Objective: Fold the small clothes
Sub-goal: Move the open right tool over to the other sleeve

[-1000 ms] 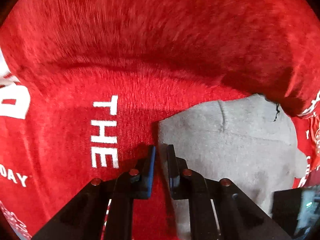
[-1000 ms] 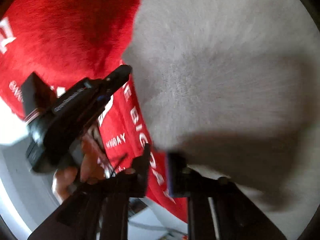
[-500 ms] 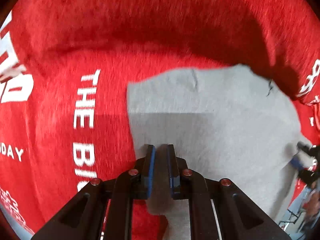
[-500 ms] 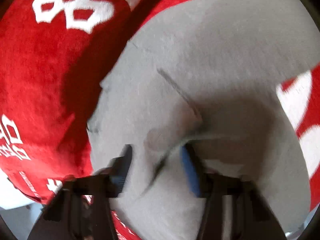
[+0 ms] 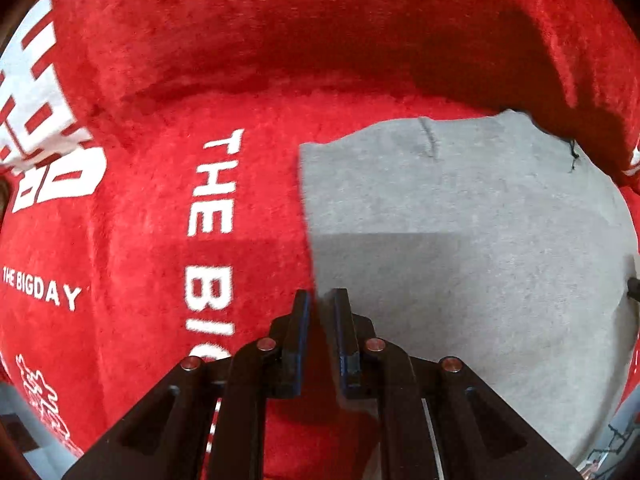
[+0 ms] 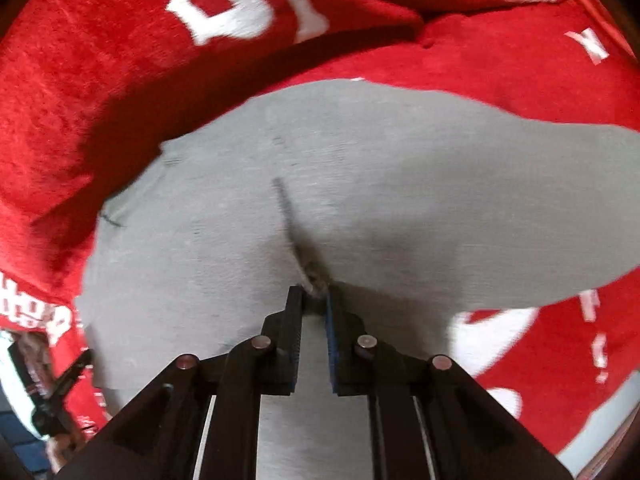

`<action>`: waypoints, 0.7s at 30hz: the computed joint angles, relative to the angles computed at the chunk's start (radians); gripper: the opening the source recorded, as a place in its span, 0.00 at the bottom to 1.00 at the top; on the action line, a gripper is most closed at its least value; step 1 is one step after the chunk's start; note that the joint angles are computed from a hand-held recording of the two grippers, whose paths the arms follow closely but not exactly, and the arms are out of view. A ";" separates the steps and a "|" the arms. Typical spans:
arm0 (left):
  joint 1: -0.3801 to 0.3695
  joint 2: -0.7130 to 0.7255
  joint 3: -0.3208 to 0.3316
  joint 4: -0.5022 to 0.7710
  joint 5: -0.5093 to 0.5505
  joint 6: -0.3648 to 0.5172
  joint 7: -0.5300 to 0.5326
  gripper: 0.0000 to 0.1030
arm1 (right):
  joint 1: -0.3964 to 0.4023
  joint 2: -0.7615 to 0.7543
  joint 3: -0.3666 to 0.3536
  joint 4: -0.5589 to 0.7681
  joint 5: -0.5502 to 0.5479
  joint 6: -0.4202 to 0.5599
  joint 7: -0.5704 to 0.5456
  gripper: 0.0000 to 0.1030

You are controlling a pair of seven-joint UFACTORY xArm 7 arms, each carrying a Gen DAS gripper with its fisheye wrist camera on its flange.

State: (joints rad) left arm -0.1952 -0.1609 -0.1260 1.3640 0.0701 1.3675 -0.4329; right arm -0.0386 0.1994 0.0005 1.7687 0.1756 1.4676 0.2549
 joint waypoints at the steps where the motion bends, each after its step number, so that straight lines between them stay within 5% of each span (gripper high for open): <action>1: 0.001 0.004 -0.004 0.016 0.017 0.027 -0.012 0.13 | 0.005 0.003 -0.004 0.013 -0.037 0.023 0.005 0.11; 8: 0.010 -0.061 0.014 0.038 -0.072 0.057 -0.031 0.13 | -0.008 -0.027 0.006 0.023 0.035 0.067 -0.037 0.15; 10: 0.006 -0.074 0.019 0.045 -0.117 0.069 -0.010 0.13 | -0.003 -0.031 0.017 0.025 0.074 0.079 -0.078 0.30; 12: -0.004 -0.092 0.012 0.024 -0.150 0.065 -0.004 0.13 | -0.004 -0.032 0.022 0.018 0.145 0.085 -0.080 0.65; 21: -0.046 -0.085 -0.048 -0.004 -0.069 0.117 0.005 0.14 | 0.049 0.000 0.052 -0.033 0.230 0.048 -0.021 0.65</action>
State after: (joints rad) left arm -0.2413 -0.2457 -0.1741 1.3596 0.0011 1.4844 -0.4277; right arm 0.0103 0.1989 0.0521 1.7358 0.4052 1.5153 0.2338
